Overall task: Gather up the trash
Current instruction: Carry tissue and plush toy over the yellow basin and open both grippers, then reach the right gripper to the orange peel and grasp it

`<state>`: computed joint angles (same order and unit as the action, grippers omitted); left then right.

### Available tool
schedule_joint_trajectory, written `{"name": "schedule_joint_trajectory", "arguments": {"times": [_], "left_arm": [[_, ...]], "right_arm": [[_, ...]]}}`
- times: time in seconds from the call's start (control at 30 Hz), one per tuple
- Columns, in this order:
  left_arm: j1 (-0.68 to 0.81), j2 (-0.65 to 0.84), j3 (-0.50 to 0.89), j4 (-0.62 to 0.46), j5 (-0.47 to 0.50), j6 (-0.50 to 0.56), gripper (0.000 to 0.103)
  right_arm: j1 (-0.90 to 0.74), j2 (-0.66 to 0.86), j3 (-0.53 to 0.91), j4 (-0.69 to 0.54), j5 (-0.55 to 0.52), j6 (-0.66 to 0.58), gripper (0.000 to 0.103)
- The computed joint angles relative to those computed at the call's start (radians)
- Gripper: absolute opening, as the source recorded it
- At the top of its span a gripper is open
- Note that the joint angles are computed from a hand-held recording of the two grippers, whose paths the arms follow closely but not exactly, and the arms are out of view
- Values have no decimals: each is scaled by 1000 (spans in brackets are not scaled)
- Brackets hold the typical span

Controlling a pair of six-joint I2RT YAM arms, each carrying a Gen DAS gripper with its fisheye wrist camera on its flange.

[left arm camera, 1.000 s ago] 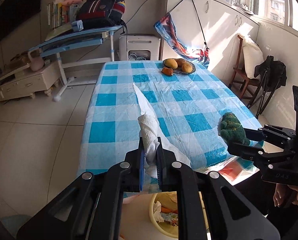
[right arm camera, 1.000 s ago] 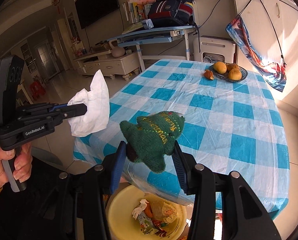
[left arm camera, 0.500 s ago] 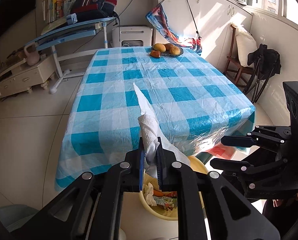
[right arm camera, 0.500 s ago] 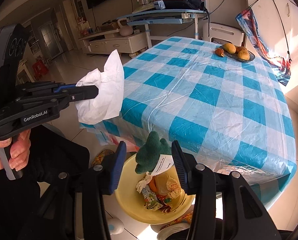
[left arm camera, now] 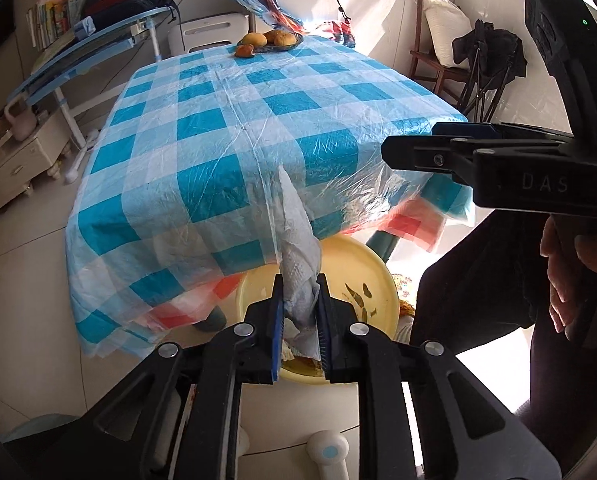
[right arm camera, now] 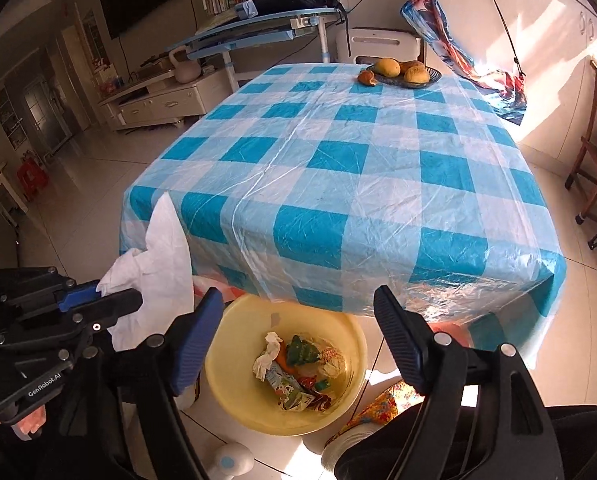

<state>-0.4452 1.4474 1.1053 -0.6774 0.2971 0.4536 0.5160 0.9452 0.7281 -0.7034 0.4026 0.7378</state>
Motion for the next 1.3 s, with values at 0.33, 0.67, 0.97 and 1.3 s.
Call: {"name": "schedule_joint_trajectory", "arguments": {"times": [0.33,0.67,0.97,1.3], "left_arm": [[32,-96,-46,159,-35,-96,75],[112,-92,-18,243,-58,-235,80],[204,-56,40,217,-17,-367,82],[191,26,121,176,24,-367,82]], "right_arm": [[20,-37,-1,18,86,16,79],[30,-48,-4,26,97,6,79],[-197,160,161,178,-144,-264,79],[-555,783,638,261,-416,-475,75]]}}
